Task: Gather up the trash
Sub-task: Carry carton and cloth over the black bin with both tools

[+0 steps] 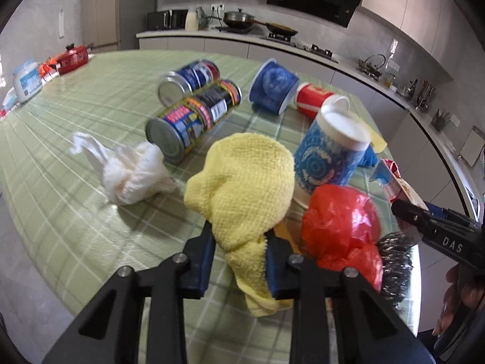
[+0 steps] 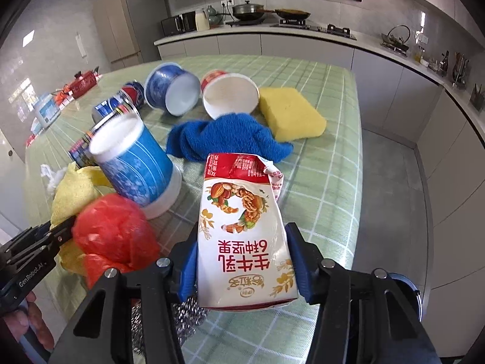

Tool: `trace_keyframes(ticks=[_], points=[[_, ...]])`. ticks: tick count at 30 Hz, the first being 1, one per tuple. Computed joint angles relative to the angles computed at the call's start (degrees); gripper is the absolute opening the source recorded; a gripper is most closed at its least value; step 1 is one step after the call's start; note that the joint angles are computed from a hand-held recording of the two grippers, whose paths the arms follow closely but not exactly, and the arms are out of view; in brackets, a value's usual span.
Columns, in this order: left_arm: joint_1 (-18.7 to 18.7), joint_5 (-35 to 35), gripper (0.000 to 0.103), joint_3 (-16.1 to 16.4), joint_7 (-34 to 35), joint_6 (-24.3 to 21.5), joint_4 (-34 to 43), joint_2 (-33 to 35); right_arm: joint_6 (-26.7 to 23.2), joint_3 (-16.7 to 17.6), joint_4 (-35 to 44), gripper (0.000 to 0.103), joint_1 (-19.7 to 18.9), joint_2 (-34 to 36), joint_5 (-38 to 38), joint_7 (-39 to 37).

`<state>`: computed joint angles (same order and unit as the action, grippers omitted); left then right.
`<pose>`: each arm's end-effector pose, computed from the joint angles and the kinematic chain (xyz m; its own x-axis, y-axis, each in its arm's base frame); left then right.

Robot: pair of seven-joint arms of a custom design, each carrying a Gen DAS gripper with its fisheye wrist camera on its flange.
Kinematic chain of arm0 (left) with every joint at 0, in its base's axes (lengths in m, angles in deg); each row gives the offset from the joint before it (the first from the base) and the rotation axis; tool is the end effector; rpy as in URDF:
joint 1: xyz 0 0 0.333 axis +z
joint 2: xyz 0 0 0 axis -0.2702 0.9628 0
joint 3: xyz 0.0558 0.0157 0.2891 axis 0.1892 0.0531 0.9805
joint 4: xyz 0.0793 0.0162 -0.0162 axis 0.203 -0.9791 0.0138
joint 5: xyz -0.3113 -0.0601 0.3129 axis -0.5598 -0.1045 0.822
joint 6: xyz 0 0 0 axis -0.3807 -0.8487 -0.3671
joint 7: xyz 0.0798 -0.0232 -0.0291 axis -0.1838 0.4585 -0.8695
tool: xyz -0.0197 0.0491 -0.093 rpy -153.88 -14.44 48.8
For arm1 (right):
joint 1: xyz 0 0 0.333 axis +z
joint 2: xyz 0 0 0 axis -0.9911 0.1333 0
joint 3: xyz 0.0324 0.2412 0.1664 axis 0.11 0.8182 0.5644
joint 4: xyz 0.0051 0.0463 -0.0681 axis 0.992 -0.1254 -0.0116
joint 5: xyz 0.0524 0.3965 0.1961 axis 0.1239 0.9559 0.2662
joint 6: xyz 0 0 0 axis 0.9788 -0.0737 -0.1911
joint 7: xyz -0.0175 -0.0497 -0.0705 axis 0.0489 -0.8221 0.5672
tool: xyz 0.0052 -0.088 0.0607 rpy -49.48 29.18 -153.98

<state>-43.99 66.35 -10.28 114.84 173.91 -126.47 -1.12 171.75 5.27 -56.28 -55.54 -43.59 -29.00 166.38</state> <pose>0.5395 -0.4529 0.6538 -0.0854 -0.9875 0.1327 -0.7710 -0.0189 -0.6366 0.6070 0.3639 0.6695 0.0410 -0.9962 -0.0764 -0.7996 0.0131 -0.6003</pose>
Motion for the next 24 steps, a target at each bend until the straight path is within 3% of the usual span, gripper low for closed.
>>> trace_keyframes(ticks=[7, 14, 24], points=[[-0.39, 2.28, 0.029, -0.74, -2.06, -0.65, -0.86, -2.92, 2.19, 0.41, -3.36, 0.054, 0.0, -4.54, -1.41, 0.73], [-1.53, 3.95, 0.025, -1.95, -2.23, -0.75, 0.89, -2.94, 4.42, 1.55, -11.48, 0.054, -1.16, -13.05, -2.37, 2.52], [-5.59, 4.35, 0.025, -2.73, 0.56, 1.11, 6.34, 1.38, 4.24, 3.03, -24.61, 0.054, -4.64, -26.55, -3.15, 5.67]])
